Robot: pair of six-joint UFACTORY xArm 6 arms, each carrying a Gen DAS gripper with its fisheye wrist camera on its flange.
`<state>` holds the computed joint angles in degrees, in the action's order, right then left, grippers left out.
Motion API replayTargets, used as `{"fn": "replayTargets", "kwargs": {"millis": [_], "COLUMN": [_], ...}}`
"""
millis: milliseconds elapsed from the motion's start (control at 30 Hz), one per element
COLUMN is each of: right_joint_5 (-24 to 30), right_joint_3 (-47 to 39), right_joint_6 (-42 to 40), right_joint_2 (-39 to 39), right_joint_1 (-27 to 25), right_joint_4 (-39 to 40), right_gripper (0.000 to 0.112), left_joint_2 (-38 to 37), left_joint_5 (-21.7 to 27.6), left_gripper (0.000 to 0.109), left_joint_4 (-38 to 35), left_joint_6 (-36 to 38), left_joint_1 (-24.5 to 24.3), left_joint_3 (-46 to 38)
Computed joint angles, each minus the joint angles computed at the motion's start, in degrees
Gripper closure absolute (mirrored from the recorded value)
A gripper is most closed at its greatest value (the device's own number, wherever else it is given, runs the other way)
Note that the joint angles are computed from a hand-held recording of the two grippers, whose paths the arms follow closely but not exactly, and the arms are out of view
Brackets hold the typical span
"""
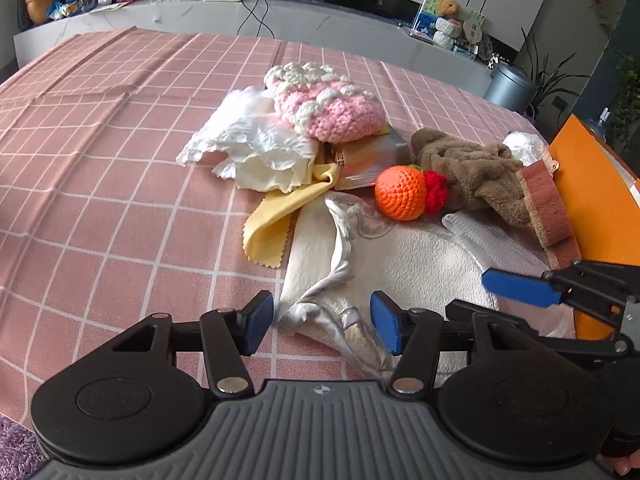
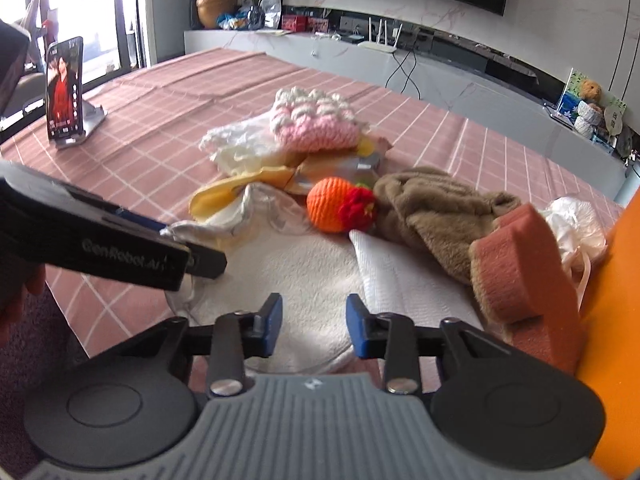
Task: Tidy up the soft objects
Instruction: 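Lower the left gripper onto the white cloth bib and grasp it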
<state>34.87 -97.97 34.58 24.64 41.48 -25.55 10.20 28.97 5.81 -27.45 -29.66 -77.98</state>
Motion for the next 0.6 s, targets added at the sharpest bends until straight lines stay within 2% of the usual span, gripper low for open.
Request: {"fn": "replayTargets", "kwargs": {"millis": [100,300,400,433,567,600], "right_joint_5": [-0.27,-1.70,-2.82,-3.04,-3.14,-3.19], "right_joint_3": [0.74,2.27,3.06,3.45,3.55,3.60], "right_joint_6": [-0.51,2.37,2.80,2.91,3.53,3.84], "right_joint_2": [0.13,-0.55,-0.88,-1.16,-1.20,-1.21], "right_joint_1": [-0.30,-0.14,-0.48,-0.52,-0.42,-0.40], "right_joint_4": [1.35,-1.39,-0.51,-0.35,-0.99,-1.22], "right_gripper": [0.087,0.087,0.087,0.087,0.087,0.087], "left_joint_2": [0.63,1.80,1.81,1.92,2.96,3.21], "left_joint_5": [-0.55,-2.31,-4.57,-4.89,-4.32,-3.98], "left_gripper": [0.034,0.035,0.047,0.048,0.057,0.063], "left_joint_4": [0.28,0.30,-9.23,-10.92,-2.77,0.08], "left_joint_6": [-0.24,-1.68,4.83,5.81,0.97,-0.51], "left_joint_1": [-0.21,-1.49,-2.22,-2.60,-3.22,-3.31], "left_joint_3": [-0.54,-1.27,-0.58,-0.60,-1.88,-2.25]}}
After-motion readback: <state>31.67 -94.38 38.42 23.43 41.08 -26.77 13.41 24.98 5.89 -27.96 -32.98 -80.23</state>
